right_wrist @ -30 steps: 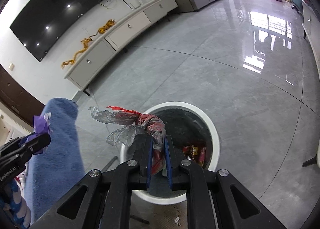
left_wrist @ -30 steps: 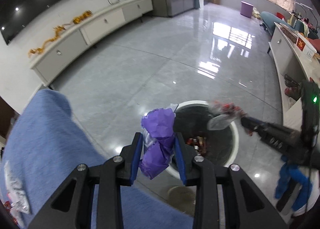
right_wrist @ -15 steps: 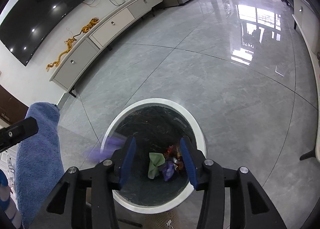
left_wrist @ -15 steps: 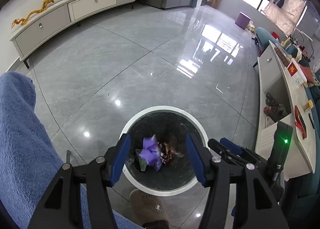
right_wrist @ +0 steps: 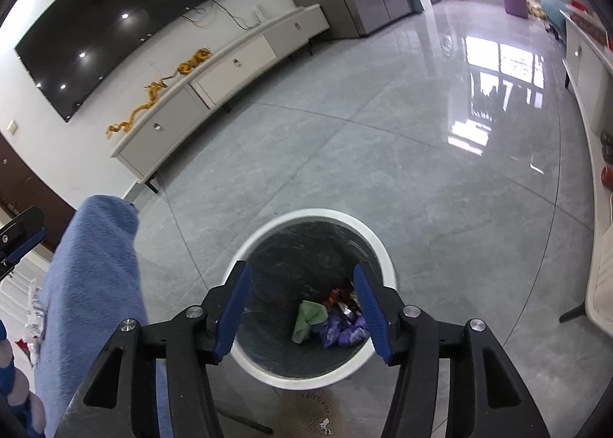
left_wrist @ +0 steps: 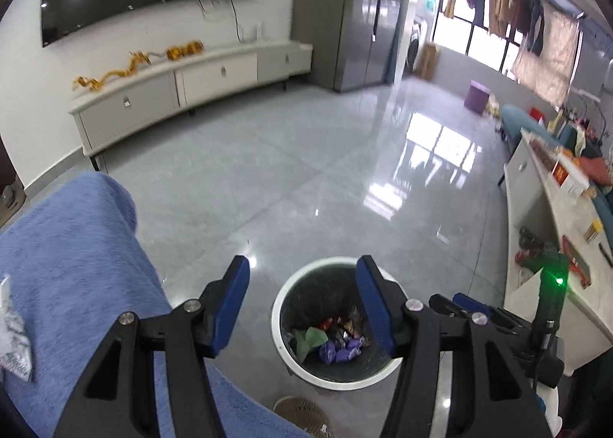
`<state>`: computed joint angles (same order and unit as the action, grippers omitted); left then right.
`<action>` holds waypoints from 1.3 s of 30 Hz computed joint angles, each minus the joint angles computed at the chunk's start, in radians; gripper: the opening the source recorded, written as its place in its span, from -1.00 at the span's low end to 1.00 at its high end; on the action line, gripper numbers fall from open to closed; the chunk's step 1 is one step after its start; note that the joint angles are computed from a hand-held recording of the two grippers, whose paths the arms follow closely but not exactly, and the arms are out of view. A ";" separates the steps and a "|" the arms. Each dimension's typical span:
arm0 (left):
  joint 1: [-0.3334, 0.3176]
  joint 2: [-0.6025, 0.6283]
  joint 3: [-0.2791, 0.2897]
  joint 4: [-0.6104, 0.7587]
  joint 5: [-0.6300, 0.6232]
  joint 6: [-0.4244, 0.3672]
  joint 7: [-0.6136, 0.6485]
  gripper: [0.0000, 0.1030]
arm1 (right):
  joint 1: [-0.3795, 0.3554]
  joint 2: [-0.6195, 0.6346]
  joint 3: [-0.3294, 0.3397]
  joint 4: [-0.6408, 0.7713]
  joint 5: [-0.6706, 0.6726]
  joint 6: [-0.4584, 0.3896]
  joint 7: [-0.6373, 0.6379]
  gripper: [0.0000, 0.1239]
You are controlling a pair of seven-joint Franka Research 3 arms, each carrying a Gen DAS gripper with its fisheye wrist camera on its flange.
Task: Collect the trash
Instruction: 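Move both tools back over the white bags on the rug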
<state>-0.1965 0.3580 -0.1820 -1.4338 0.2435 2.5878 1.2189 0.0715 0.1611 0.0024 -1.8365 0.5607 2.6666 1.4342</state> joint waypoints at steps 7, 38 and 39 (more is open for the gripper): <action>0.061 -0.223 -0.010 -0.267 -0.090 0.150 0.008 0.09 | 0.027 -0.072 0.014 -0.021 0.022 0.040 -0.036 0.20; 0.374 -0.878 0.110 -0.925 0.170 0.301 -0.295 0.12 | 0.230 -0.132 0.081 0.098 0.356 0.114 -0.476 0.66; 0.378 -0.875 0.121 -0.928 0.167 0.301 -0.285 0.12 | 0.236 -0.123 0.090 0.105 0.334 0.105 -0.464 0.66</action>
<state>0.1818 -0.5168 -0.0615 -2.3617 0.4109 2.8886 0.9337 0.3078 0.0385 0.0922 -1.7319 0.8944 2.7720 0.9704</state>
